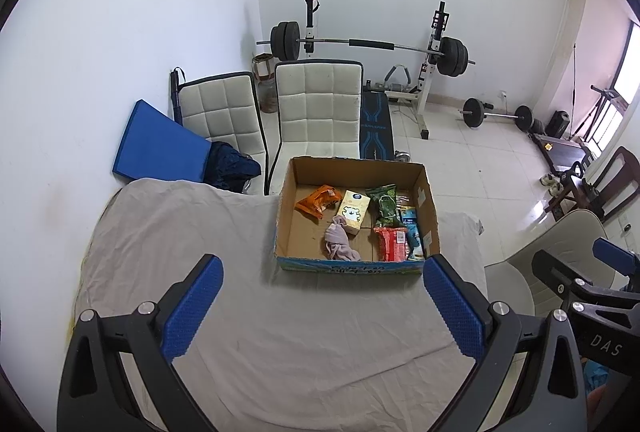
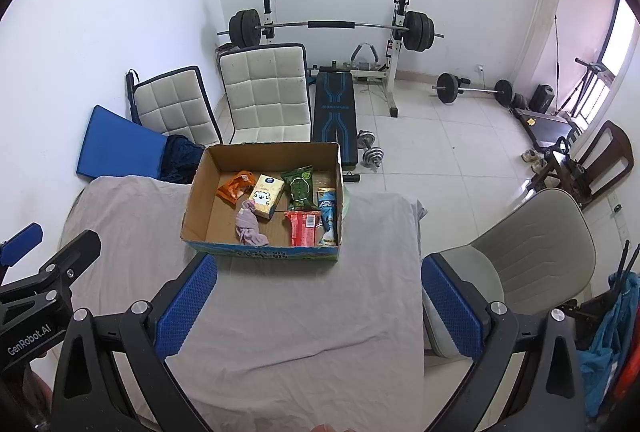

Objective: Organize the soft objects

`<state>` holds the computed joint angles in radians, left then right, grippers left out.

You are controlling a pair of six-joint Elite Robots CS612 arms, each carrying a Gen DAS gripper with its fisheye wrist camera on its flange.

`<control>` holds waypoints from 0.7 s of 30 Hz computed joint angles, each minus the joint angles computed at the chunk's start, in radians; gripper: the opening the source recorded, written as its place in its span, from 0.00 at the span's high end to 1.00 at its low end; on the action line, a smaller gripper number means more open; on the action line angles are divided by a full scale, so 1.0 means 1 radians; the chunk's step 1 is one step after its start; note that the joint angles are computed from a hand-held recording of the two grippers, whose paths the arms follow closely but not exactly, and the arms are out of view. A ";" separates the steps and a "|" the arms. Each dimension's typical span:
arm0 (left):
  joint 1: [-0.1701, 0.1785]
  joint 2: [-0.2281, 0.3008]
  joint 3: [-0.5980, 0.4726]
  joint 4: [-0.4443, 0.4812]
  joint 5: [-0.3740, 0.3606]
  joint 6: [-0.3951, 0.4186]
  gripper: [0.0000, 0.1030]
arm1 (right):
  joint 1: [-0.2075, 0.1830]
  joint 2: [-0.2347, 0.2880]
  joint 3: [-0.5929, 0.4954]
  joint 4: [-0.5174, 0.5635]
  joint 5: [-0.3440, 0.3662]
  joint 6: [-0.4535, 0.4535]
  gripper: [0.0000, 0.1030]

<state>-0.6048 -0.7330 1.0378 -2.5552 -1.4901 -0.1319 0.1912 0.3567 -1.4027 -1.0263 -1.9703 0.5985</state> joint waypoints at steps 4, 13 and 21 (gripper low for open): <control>-0.001 -0.012 0.018 -0.001 -0.008 -0.011 0.00 | 0.001 -0.001 -0.001 -0.002 -0.001 -0.002 0.00; -0.001 -0.020 0.024 0.001 -0.007 -0.019 0.00 | 0.003 -0.012 0.007 0.001 -0.007 -0.001 0.00; -0.002 -0.022 0.028 -0.005 0.006 -0.012 0.00 | 0.005 -0.022 0.014 0.010 -0.014 0.009 0.00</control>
<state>-0.6065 -0.7545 1.0659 -2.5606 -1.4836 -0.1442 0.1960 0.3352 -1.3891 -1.0160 -1.9846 0.6071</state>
